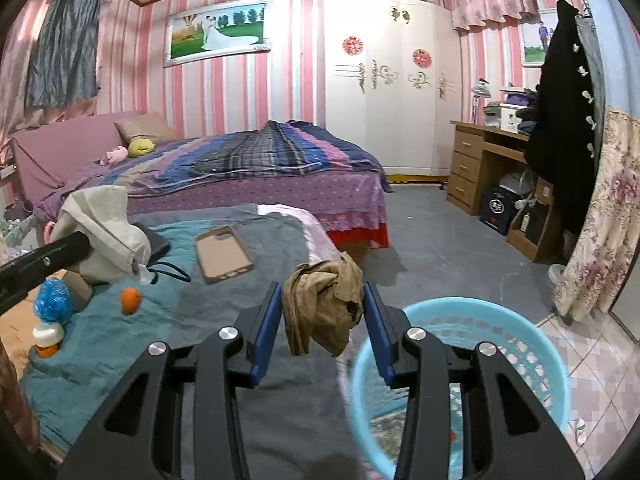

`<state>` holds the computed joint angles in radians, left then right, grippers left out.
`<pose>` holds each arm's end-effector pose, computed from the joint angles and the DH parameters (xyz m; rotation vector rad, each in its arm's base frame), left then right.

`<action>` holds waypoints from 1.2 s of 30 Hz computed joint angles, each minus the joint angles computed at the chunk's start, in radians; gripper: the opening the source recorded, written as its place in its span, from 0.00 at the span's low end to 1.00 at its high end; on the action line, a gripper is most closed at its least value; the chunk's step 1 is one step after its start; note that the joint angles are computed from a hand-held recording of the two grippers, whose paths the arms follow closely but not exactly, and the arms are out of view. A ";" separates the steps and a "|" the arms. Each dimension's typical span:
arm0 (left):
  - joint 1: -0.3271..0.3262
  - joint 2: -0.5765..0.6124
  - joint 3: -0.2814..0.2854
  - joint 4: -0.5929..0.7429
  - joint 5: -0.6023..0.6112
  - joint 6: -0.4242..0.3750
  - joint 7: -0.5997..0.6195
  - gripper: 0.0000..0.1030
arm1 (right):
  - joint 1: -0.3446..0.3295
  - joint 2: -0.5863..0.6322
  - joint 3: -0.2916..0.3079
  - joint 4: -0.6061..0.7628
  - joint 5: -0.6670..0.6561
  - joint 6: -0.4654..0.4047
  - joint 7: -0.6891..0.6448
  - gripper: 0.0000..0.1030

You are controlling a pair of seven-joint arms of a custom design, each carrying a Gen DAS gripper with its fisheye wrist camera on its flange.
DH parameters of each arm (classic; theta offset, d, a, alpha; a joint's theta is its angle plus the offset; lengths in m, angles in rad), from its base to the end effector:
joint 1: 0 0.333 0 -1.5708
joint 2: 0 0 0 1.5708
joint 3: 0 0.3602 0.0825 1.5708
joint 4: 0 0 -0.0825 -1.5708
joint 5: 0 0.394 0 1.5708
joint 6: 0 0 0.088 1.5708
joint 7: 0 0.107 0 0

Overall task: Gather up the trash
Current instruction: 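Drop brown paper into blue basket with right tool while left tool drops grey cloth there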

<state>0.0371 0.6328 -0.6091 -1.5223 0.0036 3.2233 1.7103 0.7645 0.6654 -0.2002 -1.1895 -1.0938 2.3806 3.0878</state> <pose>0.7191 -0.2980 0.5121 -1.2923 1.9310 -1.4647 0.6660 0.4757 0.4989 -1.3664 1.7226 -1.0940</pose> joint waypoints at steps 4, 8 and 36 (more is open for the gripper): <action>-0.023 0.014 -0.003 0.032 0.006 -0.021 0.011 0.06 | 0.003 -0.063 -0.012 -0.101 -0.047 -0.010 0.070 0.40; -0.046 0.025 -0.007 0.058 0.005 -0.029 0.038 0.06 | -0.017 -0.106 0.010 -0.162 -0.083 -0.029 0.135 0.40; -0.338 0.217 0.084 0.431 -0.198 -0.338 0.292 0.07 | -0.130 -0.259 0.144 -0.390 -0.183 -0.191 0.351 0.48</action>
<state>-0.3010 0.8500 -0.5253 -1.0914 -0.1945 2.8850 2.0023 0.6346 0.4063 -0.0562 -1.5791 -1.2769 2.1897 3.4390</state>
